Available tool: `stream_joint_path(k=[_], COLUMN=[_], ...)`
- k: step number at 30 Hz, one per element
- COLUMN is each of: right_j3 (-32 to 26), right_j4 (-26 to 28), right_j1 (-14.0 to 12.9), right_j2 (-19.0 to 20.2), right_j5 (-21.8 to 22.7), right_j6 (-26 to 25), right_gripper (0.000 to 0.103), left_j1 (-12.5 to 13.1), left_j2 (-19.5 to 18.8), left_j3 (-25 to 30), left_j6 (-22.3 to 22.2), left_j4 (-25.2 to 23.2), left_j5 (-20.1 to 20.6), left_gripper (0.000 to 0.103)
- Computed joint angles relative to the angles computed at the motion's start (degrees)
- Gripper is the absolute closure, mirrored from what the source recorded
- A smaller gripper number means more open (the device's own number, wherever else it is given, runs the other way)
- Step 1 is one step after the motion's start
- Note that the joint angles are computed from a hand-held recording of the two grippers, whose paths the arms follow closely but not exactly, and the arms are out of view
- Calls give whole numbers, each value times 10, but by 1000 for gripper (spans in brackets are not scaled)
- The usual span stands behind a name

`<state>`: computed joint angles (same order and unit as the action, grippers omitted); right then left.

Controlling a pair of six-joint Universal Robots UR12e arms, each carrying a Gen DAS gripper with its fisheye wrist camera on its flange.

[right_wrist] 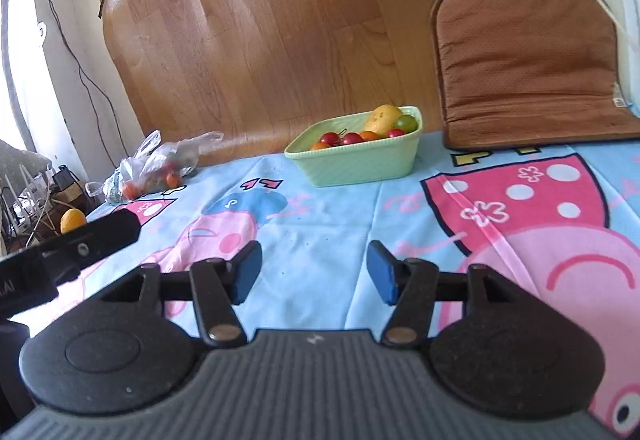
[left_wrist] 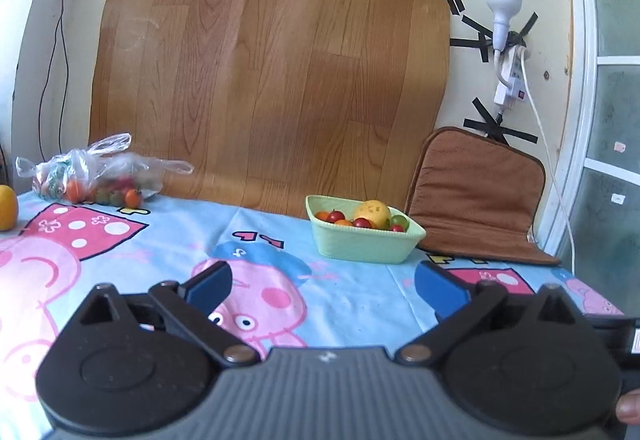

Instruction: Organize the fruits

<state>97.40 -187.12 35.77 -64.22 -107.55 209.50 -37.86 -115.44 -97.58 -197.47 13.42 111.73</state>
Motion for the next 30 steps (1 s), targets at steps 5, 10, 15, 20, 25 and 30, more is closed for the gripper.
stream_joint_path(k=[5,10,15,20,25,30], right_j3=[12,29,42,51,55,56], right_j4=[10,-1,-11,-17,-23,-27], right_j1=[5,10,11,13,14,15], right_j2=[-11,-19,-25,-29,-31,-31], right_j5=[-17,-21,-17,-14,-16,-24], right_j6=[15,21,32,39,39,45], right_gripper=[28,26,26,26,25,25], left_j1=[-6,-13,-22,-29,-36,-40], left_j2=[13,17,15,13,10,7], left_j3=[4,12,22,31,37,42], left_j6=[-12,-27,-37,-52,-56,-49], left_j4=[-58,-109,-152,-197,-222,-229], left_j5=[6,9,42,80,110,129], left_gripper=[0,0,0,0,0,0])
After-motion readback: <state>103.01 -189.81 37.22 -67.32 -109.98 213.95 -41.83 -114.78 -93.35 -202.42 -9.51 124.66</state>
